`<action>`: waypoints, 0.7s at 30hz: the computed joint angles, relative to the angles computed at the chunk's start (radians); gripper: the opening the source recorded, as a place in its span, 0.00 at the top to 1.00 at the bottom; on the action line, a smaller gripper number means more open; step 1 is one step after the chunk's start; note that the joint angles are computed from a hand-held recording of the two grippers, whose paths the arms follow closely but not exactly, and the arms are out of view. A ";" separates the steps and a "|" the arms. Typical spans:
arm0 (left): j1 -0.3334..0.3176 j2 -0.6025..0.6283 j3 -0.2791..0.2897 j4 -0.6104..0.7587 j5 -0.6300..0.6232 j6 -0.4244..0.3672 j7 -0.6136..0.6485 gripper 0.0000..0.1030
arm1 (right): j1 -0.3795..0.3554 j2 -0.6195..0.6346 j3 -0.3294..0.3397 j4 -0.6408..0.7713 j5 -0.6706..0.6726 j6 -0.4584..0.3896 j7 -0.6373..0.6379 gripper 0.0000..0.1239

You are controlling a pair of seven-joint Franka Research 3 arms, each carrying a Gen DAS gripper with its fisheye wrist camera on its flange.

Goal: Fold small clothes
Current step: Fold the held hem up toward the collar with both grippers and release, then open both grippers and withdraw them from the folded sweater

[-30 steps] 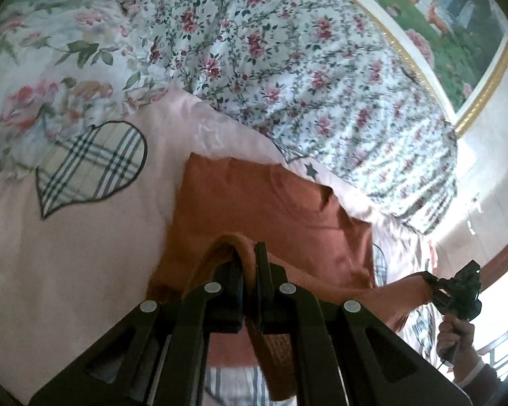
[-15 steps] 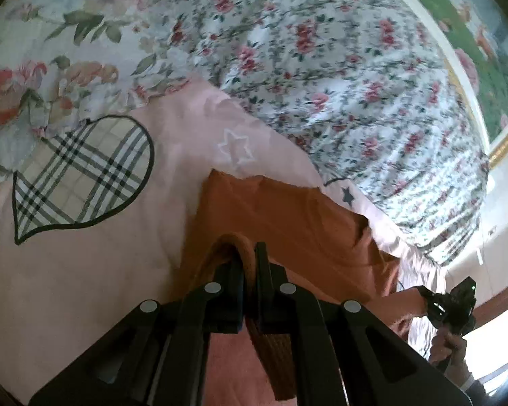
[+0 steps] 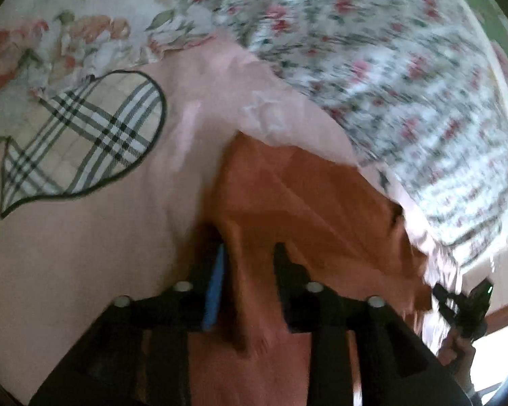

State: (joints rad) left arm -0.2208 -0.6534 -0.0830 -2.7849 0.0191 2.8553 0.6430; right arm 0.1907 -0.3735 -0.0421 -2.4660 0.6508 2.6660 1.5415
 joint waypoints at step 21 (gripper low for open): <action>0.108 0.423 -0.102 0.417 0.198 -0.159 0.061 0.57 | 0.038 0.321 0.081 0.285 -0.263 -0.039 -0.037 0.72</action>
